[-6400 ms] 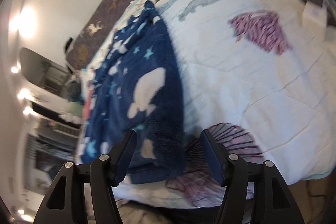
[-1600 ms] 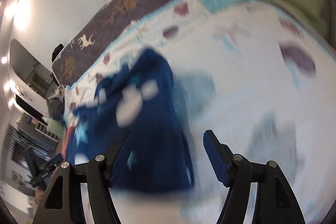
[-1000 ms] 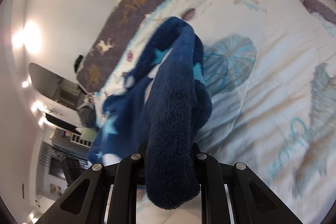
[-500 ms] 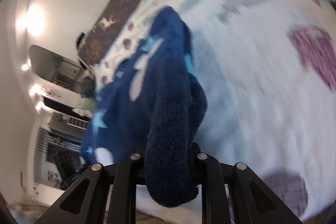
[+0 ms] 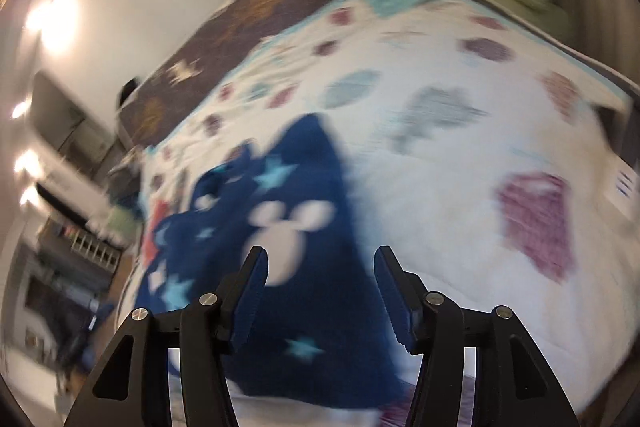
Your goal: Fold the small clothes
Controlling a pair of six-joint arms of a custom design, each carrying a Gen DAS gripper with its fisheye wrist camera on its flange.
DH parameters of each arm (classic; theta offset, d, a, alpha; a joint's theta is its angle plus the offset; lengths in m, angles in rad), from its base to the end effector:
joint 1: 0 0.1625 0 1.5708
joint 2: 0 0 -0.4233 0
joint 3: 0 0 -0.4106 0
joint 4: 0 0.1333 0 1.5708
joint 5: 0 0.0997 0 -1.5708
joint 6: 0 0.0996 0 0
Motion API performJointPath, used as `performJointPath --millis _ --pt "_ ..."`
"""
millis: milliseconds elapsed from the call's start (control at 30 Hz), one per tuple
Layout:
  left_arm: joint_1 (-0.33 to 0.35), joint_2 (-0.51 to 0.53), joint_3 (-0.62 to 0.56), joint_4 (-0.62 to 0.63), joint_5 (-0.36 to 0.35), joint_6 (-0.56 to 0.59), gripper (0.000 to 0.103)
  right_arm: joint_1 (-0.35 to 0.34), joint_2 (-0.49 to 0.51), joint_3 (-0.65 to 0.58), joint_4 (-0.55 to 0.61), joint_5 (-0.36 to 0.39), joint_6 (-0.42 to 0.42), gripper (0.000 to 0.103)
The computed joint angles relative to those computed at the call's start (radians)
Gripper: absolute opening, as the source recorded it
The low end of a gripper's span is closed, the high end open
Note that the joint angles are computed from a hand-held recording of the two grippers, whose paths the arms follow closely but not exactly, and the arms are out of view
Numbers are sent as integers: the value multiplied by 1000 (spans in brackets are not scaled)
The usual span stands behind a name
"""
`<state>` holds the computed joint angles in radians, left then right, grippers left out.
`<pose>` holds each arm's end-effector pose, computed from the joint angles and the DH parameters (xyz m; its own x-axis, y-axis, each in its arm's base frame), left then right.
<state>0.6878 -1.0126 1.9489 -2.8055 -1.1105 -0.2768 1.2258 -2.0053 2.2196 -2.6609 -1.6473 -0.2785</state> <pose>-0.3425 -0.5112 0.1349 -0.8460 0.4203 -0.3281 0.5274 0.7502 -0.3988 -0.0045 -0.3842 0.4721 -0.9426 0.2117 0.2582 -0.0443 0.6873 -0.7250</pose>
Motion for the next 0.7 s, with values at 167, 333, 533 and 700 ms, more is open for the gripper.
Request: performJointPath --millis 167,333,533,700 --pt "114 164 -227 156 -92 -34 78 156 137 -52 10 -117 -113 59" --pt "170 267 -361 202 -158 -3 58 212 234 -124 20 -187 -189 68" --pt "128 212 -277 79 -265 88 13 221 361 -254 70 -226 -162 69" --pt "66 94 -137 -7 -493 319 13 250 460 -354 113 -226 -273 69"
